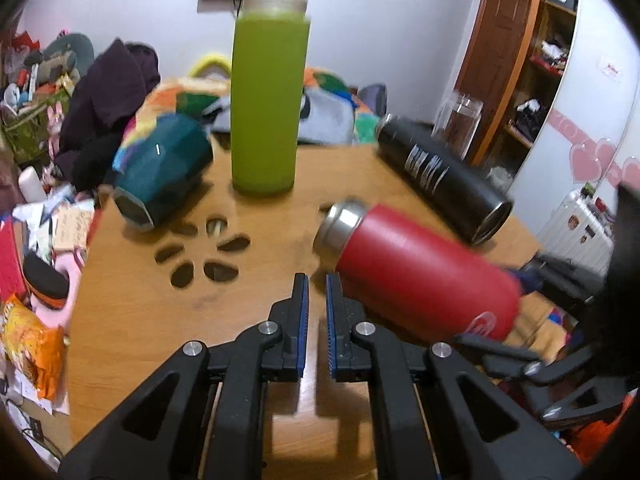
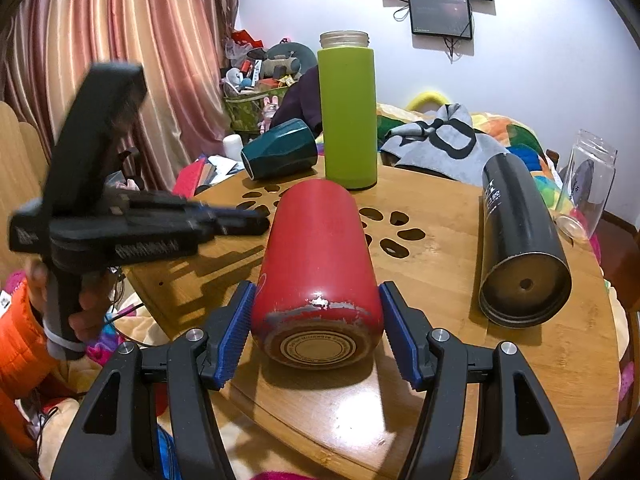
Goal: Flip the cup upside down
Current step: 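Tilt the held red thermos with the right tool until it lies sideways, then keep rotating the thermos with the right tool until its base faces up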
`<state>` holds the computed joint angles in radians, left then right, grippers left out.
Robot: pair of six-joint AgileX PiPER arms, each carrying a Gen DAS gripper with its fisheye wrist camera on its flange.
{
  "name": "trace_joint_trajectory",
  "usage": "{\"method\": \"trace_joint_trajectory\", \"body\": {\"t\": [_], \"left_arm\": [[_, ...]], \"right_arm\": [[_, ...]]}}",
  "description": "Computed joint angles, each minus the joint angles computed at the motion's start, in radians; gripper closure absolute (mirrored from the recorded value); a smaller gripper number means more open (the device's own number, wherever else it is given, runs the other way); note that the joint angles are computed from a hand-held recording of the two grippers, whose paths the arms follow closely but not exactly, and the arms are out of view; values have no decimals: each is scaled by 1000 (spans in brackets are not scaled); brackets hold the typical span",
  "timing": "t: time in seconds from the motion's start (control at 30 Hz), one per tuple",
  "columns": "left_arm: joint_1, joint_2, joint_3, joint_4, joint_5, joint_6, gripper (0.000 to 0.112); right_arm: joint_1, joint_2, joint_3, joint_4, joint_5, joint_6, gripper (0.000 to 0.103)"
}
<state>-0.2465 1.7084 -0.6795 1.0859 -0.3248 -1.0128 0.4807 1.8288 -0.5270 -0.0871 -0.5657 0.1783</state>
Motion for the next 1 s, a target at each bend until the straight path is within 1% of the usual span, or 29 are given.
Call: {"method": "trace_joint_trajectory", "body": {"t": [0.1, 0.2, 0.3, 0.37, 0.4, 0.53, 0.67, 0.83, 1.0], "left_arm": [[-24, -67, 21, -42, -11, 42, 106], [-83, -84, 9, -40, 1, 41, 107], [-140, -56, -19, -55, 38, 52, 106], [-160, -43, -20, -149, 39, 141, 106], [-170, -43, -21, -168, 42, 158, 106], [-164, -57, -18, -124, 30, 122, 106], [-160, -78, -8, -117, 37, 130, 106], [-156, -80, -12, -145, 45, 162, 106], [-132, -66, -27, -105, 25, 127, 106]], "right_arm": [[-27, 12, 5, -85, -22, 75, 43], [-34, 42, -4, -113, -22, 103, 43], [-32, 45, 4, -82, -34, 83, 45], [-32, 35, 15, -61, -41, 71, 45], [-31, 28, 24, -46, -49, 60, 45], [-21, -27, 83, 35, -106, -11, 45], [-31, -90, 124, 45, -142, -20, 45], [-42, -134, 106, 31, -105, -14, 45], [-40, -151, 58, 36, -51, -16, 45]]}}
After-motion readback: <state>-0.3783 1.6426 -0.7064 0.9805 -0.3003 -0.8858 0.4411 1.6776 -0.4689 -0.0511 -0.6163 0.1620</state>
